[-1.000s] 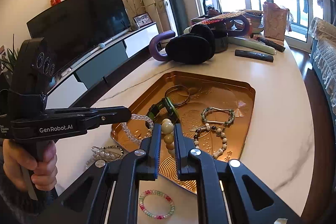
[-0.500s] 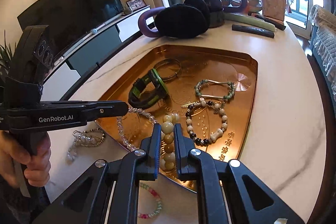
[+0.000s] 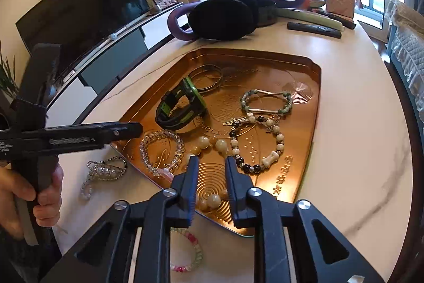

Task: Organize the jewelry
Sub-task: 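Carry the clear bracelet and amber strand over the copper tray and open both grippers, then close the left gripper on the pearl brooch chain while the right gripper grasps the pink-green beaded bracelet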

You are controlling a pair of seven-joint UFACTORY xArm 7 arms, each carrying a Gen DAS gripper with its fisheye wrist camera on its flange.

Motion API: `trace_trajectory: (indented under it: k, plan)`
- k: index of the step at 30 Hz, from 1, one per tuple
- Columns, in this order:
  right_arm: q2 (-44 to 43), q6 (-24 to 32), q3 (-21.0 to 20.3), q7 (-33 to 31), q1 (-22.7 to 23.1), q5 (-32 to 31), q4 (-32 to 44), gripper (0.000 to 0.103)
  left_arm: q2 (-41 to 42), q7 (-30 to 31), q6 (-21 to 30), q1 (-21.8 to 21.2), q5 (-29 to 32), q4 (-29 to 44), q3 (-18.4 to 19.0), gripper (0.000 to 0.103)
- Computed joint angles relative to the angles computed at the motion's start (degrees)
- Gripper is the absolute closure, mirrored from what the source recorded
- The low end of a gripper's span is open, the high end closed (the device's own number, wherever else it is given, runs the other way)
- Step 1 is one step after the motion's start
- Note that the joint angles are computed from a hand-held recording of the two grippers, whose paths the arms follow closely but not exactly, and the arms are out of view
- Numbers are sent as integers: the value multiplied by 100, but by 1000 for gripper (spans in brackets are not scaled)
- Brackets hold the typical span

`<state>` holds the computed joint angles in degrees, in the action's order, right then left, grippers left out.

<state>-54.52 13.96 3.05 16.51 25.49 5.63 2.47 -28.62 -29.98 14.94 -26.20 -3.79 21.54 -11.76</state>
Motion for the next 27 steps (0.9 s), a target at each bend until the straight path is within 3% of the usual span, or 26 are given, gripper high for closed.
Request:
trace_trajectory:
  k: [1, 4, 7, 10, 13, 16, 21, 24, 27]
  plan:
    - [-258, 189, 103, 61, -49, -30, -17, 69, -280, -92, 64, 118, 118, -91, -133, 26]
    - [-912, 624, 377, 237, -102, -147, -43, 62, -1086, -70, 326, 133, 279, -382, -159, 25]
    - [-1496, 1063, 529, 374, -98, -257, -30, 60, -1826, -109, 581, 263, 422, -657, -200, 25]
    - [-2050, 1617, 541, 462, -41, -300, 32, 60, -2421, 65, 756, 212, 439, -967, 44, 25]
    - [-2826, 2080, 431, 455, 135, -214, -10, 60, -2780, 343, 949, 143, 457, -1213, 187, 25]
    - [-3334, 2475, 630, 519, 277, -193, -72, 60, -2949, 656, 1156, -51, 349, -1383, 385, 27]
    - [-3029, 2490, 711, 292, 655, -204, -271, 61, -2617, 1208, 1098, -378, -81, -1550, 796, 39]
    - [-2427, 2142, 421, 75, 793, -114, -405, 75, -2451, 1456, 971, -531, -292, -1600, 875, 39]
    - [-1875, 1854, 598, 100, 706, -219, -431, 76, -2295, 1596, 844, -574, -389, -1584, 814, 40]
